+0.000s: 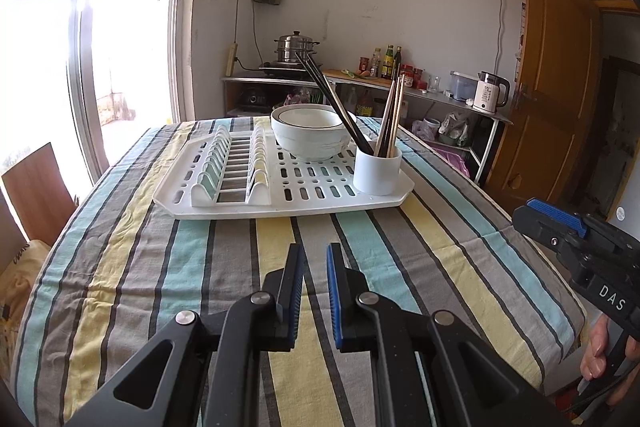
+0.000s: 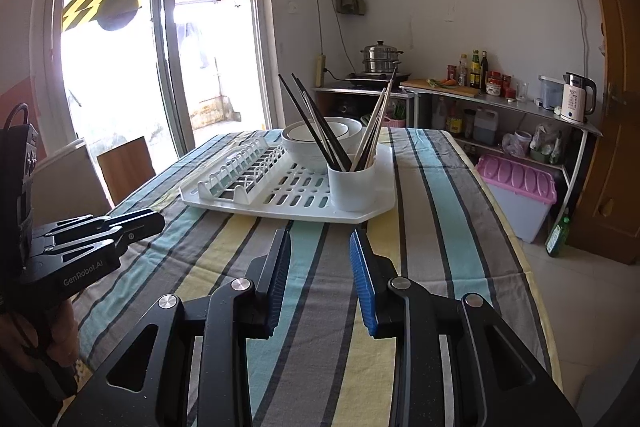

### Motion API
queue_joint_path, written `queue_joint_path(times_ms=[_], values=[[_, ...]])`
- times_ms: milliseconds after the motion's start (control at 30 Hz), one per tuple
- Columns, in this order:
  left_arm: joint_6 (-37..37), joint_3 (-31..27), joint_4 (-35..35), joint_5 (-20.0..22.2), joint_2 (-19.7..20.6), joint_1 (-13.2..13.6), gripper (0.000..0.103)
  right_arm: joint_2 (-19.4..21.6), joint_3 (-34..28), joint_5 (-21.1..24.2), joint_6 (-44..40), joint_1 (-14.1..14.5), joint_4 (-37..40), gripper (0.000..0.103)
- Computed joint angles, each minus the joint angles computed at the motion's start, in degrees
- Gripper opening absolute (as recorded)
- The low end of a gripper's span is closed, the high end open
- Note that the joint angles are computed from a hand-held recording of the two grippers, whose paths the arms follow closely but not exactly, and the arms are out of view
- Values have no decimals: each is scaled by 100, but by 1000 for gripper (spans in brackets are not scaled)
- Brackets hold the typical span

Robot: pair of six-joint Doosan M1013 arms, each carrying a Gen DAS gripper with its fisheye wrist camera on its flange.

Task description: Organize utensils

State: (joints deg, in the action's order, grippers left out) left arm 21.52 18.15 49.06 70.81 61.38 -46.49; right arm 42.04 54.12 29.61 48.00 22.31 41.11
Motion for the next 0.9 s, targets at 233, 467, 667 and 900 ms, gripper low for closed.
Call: queue_joint_path(times_ms=[233, 467, 667, 900], values=[[-156, 214, 39, 63, -76, -48, 11, -115, 270, -112, -161, 24, 61, 32], [9, 10, -50, 155, 46, -48, 11, -93, 248, -88, -56, 14, -13, 32], [207, -228, -119, 220, 167, -47, 11, -91, 251, -76, -35, 14, -19, 32], [368, -442, -184, 309, 279, -46, 11, -79, 245, -53, -7, 15, -36, 32]])
